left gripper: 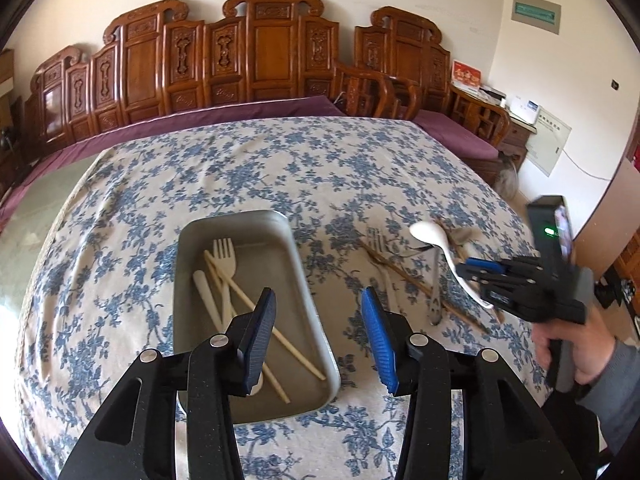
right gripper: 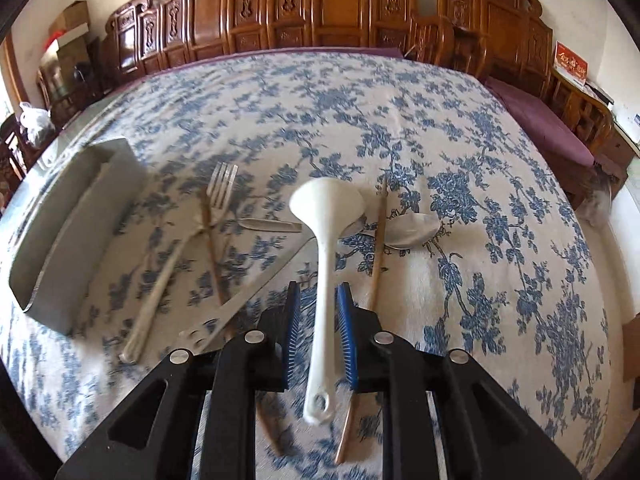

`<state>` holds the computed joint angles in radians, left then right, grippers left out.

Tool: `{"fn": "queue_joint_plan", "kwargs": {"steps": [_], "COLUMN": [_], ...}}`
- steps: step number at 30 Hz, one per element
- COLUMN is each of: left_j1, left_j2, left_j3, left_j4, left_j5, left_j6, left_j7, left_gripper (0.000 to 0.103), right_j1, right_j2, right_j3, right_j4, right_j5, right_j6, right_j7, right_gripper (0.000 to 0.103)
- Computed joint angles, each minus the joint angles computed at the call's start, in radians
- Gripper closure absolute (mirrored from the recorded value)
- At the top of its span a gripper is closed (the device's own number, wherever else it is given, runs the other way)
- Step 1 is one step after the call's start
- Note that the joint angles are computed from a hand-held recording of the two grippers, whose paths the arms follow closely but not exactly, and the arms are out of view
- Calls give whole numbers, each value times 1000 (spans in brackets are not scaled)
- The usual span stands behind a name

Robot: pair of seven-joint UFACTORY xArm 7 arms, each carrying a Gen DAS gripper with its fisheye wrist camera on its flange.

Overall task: Organize utensils
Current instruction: 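Grasp the white plastic ladle by its handle with the right tool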

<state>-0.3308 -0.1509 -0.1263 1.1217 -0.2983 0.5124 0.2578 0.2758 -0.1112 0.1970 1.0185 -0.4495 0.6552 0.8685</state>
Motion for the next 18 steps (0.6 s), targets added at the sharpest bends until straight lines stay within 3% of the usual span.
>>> {"fn": "queue_joint_plan", "kwargs": {"steps": [7, 8, 10, 18], "left_j1": [-14, -16, -22, -45], "left_j2": [-5, -6, -8, -22], "left_j3": [-12, -14, -18, -38], "left_j4": [-18, -22, -30, -59], "left_j5": [12, 15, 20, 56], "left_j6": [-8, -10, -16, -43], "left_j7": [6, 4, 0, -24], "left_gripper": [60, 60, 60, 60], "right_j1": [2, 5, 11, 2], "right_j2": [48, 52, 50, -115], "right_j3": [-16, -16, -18, -4], "right_j4": [32, 38, 39, -61], "right_j5": [-11, -13, 1, 76], "right_j6": [4, 10, 14, -24], "right_j7": [-34, -50, -69, -81], "right_gripper": [83, 91, 92, 92]}}
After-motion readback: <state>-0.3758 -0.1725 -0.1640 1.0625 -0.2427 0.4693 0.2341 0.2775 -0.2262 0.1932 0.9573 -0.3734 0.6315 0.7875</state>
